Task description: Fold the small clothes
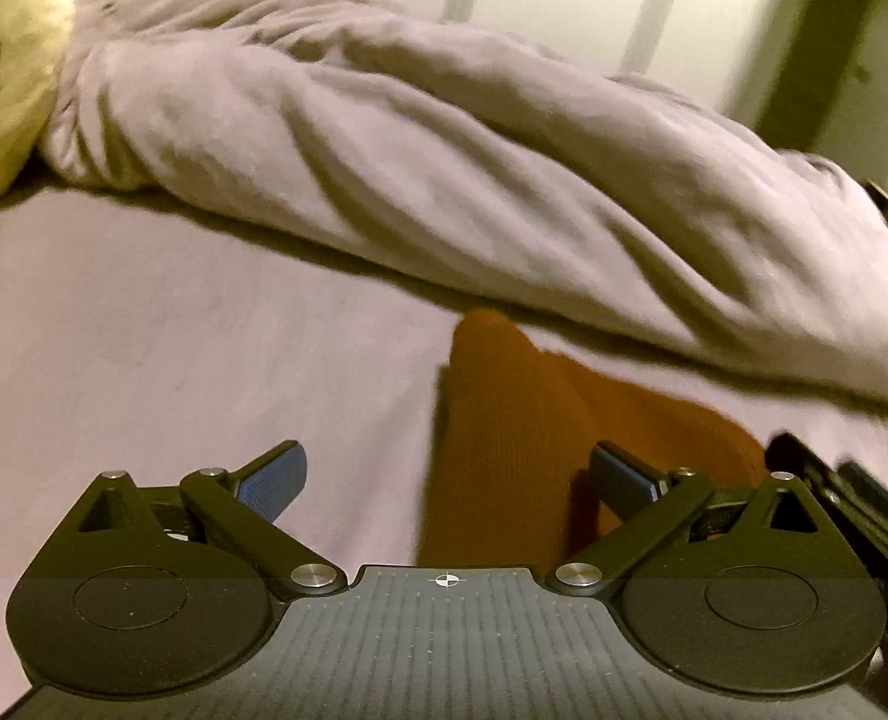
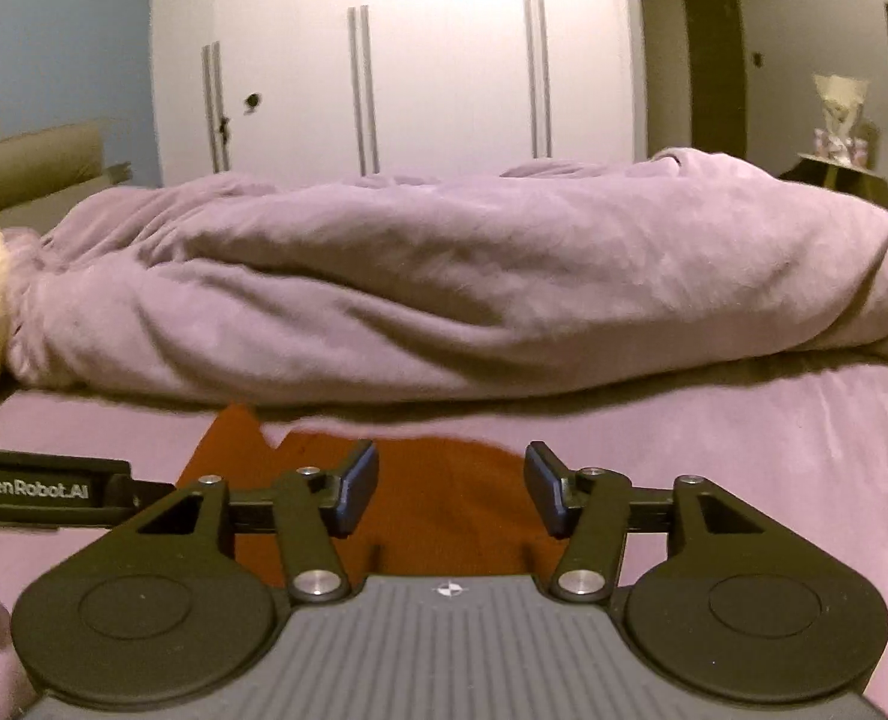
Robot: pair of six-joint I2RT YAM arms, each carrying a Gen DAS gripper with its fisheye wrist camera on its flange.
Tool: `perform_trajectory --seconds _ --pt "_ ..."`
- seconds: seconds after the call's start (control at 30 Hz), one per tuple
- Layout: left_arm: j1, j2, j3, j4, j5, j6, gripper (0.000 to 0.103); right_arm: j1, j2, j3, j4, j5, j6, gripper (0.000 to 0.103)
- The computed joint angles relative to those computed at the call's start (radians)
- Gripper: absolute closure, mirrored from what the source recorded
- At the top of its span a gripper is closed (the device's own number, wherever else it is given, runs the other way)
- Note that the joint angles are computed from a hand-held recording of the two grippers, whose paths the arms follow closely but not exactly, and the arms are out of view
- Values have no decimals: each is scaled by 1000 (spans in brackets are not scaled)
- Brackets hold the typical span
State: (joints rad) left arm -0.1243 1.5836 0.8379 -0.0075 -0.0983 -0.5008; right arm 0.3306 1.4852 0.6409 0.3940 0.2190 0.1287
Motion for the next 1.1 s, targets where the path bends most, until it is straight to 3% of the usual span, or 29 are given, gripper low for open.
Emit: perform_trajectory --seconds 0.1,0.37,0.47,0.57,0.67,0.73,0.83,0.9,1.0,1.1 --pt "-12 114 45 49 -16 -53 0 -12 123 89 18 19 22 38" --pt "-102 270 28 228 -218 -40 0 -10 316 123 115 94 -8 21" --pt "-82 285 27 245 -187 -43 0 -24 357 140 113 100 9 17" --pt "-23 256 2 254 -42 -58 0 -49 369 200 18 65 40 11" --pt "116 164 -60 225 262 21 0 -103 314 206 -80 -53 90 10" --pt "209 88 -113 198 434 91 0 -154 230 176 -153 -176 95 10" --pt "328 62 -106 72 691 165 0 -287 103 96 -244 -441 63 10" --pt "358 75 -100 19 786 222 0 -369 82 100 -339 -566 35 10" --pt "352 117 -63 -13 832 241 2 -456 106 132 -441 -710 2 15" --pt "341 170 -15 -36 906 224 12 -484 169 193 -498 -798 -17 32"
